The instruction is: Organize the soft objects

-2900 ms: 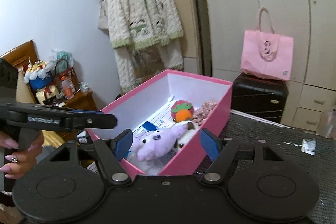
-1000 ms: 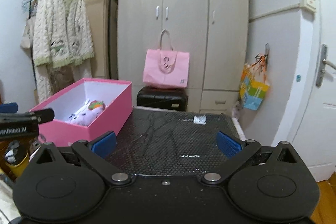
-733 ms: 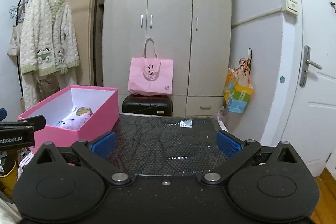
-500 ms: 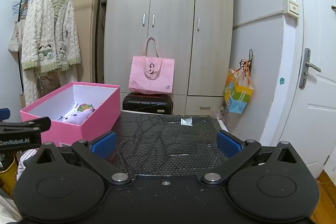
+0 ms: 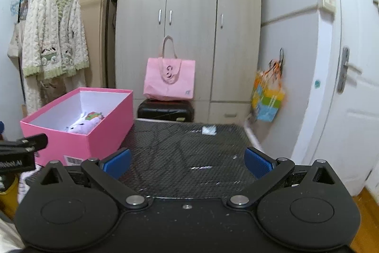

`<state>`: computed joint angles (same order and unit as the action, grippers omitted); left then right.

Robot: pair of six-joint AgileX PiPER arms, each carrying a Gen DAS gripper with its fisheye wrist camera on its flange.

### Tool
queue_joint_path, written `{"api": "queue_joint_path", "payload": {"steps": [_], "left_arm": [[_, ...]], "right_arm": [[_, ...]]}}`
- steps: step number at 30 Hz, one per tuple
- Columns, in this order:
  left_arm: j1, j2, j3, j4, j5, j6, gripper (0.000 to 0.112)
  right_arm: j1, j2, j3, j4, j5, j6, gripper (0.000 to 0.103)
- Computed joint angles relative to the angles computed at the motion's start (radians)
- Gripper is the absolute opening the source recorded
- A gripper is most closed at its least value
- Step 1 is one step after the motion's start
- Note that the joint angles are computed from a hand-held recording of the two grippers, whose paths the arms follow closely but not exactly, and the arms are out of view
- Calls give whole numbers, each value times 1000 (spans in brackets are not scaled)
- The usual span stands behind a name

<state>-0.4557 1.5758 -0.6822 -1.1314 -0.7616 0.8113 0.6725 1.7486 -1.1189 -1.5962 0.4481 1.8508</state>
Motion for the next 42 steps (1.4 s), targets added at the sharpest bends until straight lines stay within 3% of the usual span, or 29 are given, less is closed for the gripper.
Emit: {"api": "queue_joint_path", "payload": {"steps": [3,9,19,42], "left_arm": [[0,0,0,-5,-1,6,103],[-9,2,2,-23,-10,21,103],[-29,6,7,-32,-33,45,103],[9,-17,23,23,-7,-24,103]], "right_arm": [[-2,3,6,-8,-15,18,103],[41,12,24,-68,83,53,103],[37,-1,38,-95,81,79,103],[22,5,41,-107,69,92,103]]}}
